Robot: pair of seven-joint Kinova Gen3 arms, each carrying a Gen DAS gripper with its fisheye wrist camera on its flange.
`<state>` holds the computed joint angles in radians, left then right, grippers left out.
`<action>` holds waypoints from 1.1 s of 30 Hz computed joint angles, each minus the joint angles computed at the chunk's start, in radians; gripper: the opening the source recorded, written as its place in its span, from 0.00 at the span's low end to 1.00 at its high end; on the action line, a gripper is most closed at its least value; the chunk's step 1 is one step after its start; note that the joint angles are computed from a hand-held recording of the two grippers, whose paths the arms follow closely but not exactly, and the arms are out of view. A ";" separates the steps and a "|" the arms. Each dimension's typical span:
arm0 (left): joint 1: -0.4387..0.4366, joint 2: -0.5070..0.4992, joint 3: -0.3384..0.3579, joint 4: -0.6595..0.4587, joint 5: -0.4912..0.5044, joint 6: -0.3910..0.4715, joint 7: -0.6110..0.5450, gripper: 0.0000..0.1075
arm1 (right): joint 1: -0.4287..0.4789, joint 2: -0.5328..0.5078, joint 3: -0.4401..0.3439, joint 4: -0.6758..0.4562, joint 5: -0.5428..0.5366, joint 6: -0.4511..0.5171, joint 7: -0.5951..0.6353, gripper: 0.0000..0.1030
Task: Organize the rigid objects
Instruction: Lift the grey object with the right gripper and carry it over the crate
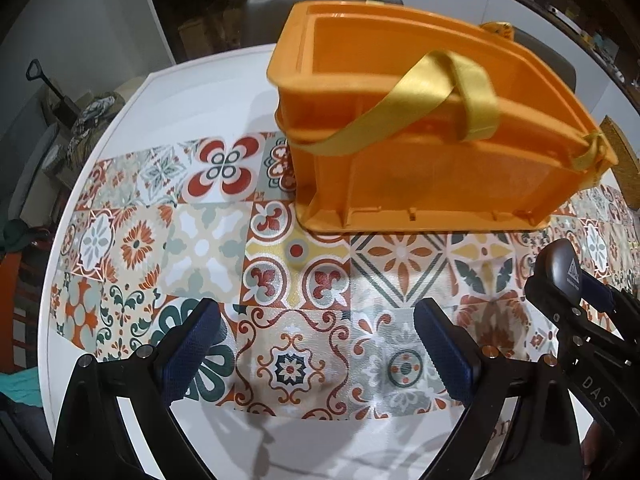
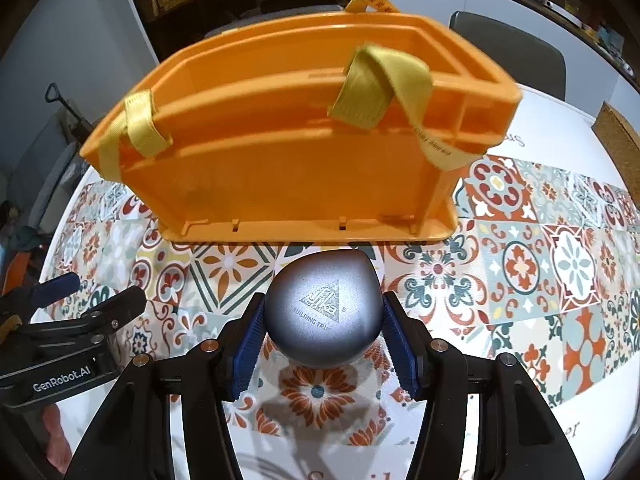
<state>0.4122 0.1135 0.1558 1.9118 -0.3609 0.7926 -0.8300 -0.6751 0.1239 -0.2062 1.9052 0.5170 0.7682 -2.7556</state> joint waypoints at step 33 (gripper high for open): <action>-0.030 -0.101 0.048 -0.066 -0.047 0.027 0.003 0.92 | 0.016 -0.083 -0.051 -0.076 0.080 0.063 -0.032 0.55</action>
<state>0.3820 0.0121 0.2039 1.8459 -0.4084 0.8197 -0.8273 -0.6592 0.0413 -0.2570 1.8295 0.5969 0.8312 -2.7875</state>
